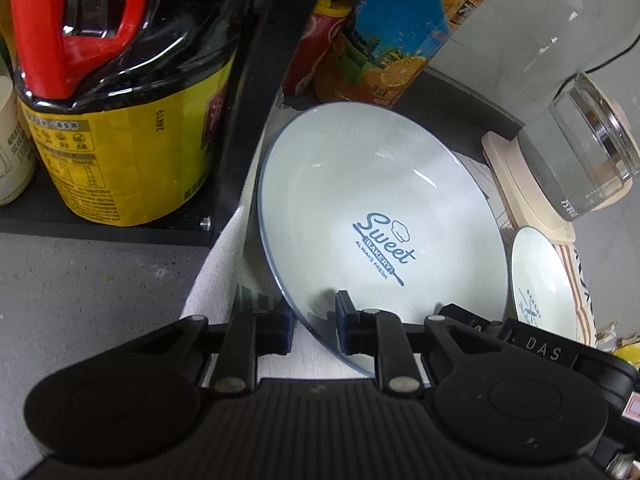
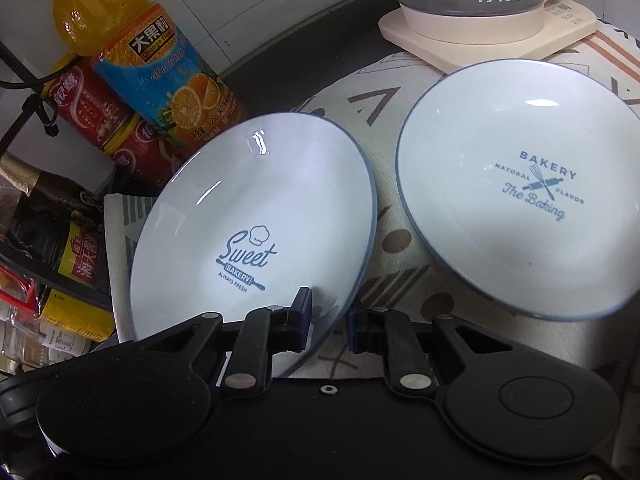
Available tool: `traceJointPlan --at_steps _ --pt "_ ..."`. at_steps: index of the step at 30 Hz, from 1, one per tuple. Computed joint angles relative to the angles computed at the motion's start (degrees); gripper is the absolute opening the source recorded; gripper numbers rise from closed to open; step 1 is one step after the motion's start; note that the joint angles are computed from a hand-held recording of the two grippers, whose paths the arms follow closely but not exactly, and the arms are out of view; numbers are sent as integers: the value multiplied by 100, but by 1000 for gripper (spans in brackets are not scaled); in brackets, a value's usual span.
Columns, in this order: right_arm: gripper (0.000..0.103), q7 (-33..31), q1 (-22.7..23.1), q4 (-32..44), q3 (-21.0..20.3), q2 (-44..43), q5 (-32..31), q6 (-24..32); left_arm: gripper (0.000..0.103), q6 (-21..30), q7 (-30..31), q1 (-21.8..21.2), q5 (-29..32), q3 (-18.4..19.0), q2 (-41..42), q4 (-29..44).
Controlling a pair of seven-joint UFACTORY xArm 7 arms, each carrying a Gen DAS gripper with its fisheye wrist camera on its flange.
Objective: Organize plates and bowls
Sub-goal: 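Grasp the rim of the white 'Sweet' plate with both tools, then carry the 'Sweet' plate onto the large flower-motif plate with both tools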
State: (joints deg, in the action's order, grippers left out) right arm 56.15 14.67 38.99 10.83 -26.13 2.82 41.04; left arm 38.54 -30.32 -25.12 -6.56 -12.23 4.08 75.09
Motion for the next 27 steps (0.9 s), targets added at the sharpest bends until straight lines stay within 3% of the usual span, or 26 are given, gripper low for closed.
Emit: traceJointPlan --at_steps 14,27 --pt "15 201 -19 183 143 -202 -239 330 17 186 33 16 62 -24 -524 -193" --pt "15 217 84 126 216 -775 -227 616 17 357 -434 -63 445 -179 -1003 -374"
